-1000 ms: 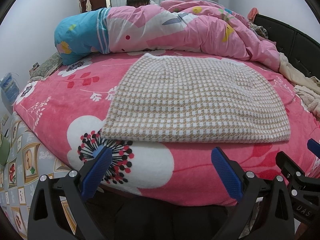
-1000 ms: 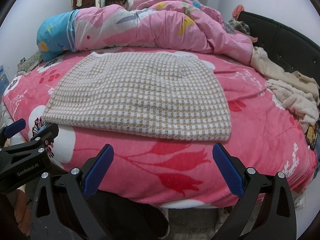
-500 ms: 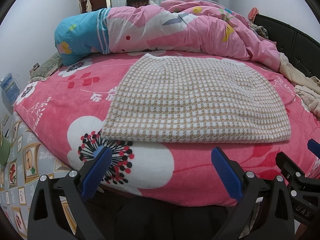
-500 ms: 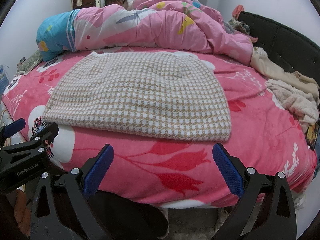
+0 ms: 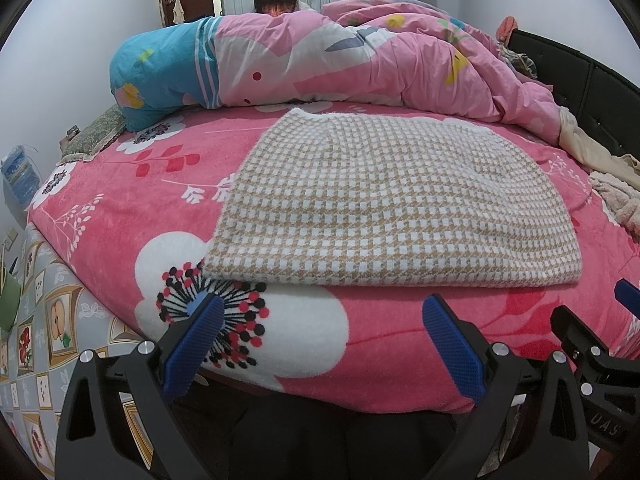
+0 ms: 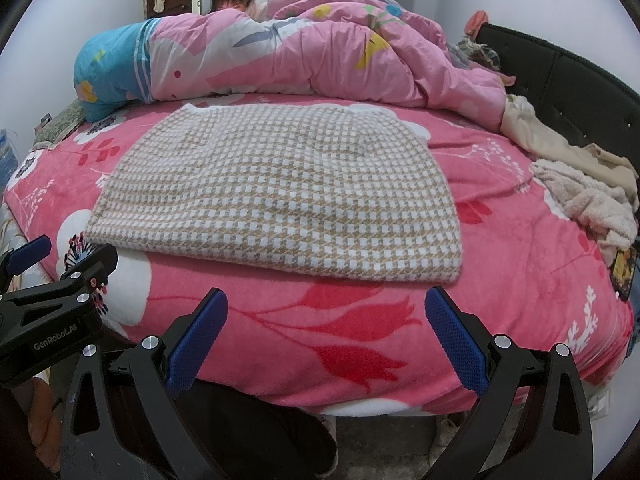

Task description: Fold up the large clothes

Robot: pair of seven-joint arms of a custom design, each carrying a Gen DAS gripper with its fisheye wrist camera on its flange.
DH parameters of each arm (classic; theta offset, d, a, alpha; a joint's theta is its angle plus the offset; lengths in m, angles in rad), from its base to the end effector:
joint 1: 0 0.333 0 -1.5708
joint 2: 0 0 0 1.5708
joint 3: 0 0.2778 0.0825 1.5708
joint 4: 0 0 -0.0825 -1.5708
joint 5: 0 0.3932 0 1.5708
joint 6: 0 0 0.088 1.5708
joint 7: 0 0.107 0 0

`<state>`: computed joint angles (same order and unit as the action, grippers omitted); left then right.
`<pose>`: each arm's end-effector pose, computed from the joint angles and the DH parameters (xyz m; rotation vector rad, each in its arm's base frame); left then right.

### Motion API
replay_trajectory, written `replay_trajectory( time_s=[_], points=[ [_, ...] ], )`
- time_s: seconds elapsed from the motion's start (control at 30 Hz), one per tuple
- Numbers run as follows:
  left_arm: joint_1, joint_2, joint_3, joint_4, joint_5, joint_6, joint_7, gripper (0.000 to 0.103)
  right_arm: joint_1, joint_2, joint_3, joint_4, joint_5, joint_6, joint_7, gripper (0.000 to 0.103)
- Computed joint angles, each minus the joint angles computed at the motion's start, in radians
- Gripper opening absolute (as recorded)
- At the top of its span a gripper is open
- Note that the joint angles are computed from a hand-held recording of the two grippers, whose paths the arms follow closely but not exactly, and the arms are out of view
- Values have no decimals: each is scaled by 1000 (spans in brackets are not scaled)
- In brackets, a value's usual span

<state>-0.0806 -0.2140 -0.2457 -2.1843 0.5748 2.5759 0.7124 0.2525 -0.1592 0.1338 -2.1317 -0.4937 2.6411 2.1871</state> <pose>0.5155 -0.1902 0.5005 -1.8609 1.6437 -0.6043 0.5186 0.2272 0.5092 -1.9031 1.6692 -0.7401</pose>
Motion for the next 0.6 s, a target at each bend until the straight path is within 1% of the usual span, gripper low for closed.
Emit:
replay_trajectory(
  time_s=[0.6],
  points=[
    [-1, -3, -3, 9, 1, -11, -5, 98, 1, -2, -2, 1, 9, 1, -22, 96]
  ],
)
